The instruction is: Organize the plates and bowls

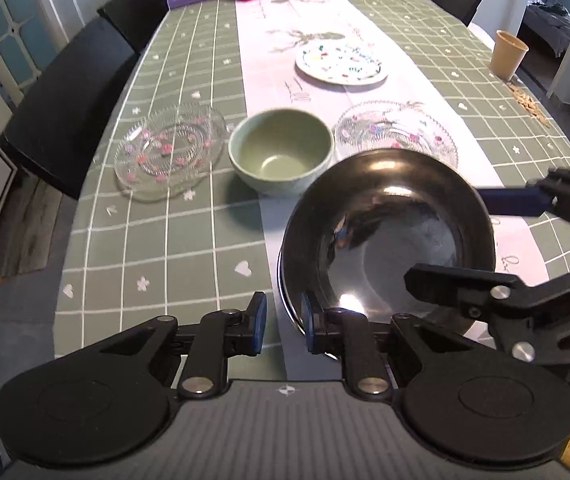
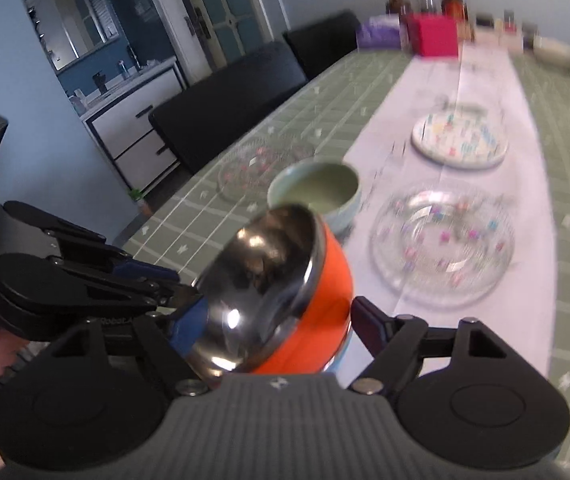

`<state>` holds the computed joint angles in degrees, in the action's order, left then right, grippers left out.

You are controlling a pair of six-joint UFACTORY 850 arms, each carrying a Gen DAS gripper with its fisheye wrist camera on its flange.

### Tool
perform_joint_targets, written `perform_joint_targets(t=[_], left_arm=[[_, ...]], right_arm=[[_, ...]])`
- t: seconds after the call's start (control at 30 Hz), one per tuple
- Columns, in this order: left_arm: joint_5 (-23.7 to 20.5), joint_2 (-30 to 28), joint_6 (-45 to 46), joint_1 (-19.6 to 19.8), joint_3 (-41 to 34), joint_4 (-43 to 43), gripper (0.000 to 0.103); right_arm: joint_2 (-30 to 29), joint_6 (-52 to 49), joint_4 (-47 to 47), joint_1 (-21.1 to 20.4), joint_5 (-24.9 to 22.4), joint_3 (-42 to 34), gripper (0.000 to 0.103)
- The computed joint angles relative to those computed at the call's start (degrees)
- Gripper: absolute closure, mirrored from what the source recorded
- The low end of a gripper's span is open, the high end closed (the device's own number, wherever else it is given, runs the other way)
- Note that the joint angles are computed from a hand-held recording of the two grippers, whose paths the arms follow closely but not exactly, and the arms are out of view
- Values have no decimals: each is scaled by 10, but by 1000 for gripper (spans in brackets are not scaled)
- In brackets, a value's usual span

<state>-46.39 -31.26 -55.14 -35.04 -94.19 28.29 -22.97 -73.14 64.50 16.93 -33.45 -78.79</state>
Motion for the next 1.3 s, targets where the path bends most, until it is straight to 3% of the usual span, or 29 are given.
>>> perform_joint_targets(t=[0.17,0.2,0.23,0.3,0.33,0.47,0.7,0.93,1.07,1.13,1.3], left_arm=[[4,-1,-9,4,-1,1,81],[5,-1,-11,5,-1,3,81],[6,-1,-13,5,-1,4,81],[8,-2,-11,6,0,4,78],[9,-2,-13,6,1,7,78],[8,-3,-23,5,2,18,74],[1,-8,-23,7,-2,14,73],[7,-16,-48,2,1,62,70],[11,-18,-73,2,1,101,65],[18,-19,-85,5,1,115,65],[38,-26,-65,20,-12,81,64]], right_arm=[[8,-55,70,-5,13,14,26],[9,-83,107,-9,16,21,42],[11,-99,125,-10,27,25,68],[14,-119,145,-7,52,28,85],[13,-122,156,-10,49,28,87],[6,-92,140,-13,33,19,92],[19,-136,154,3,86,40,94],[0,-57,106,1,82,24,95],[-10,-32,105,-5,49,10,83],[-10,-58,123,-1,58,11,82],[-24,-101,165,6,71,-2,93]])
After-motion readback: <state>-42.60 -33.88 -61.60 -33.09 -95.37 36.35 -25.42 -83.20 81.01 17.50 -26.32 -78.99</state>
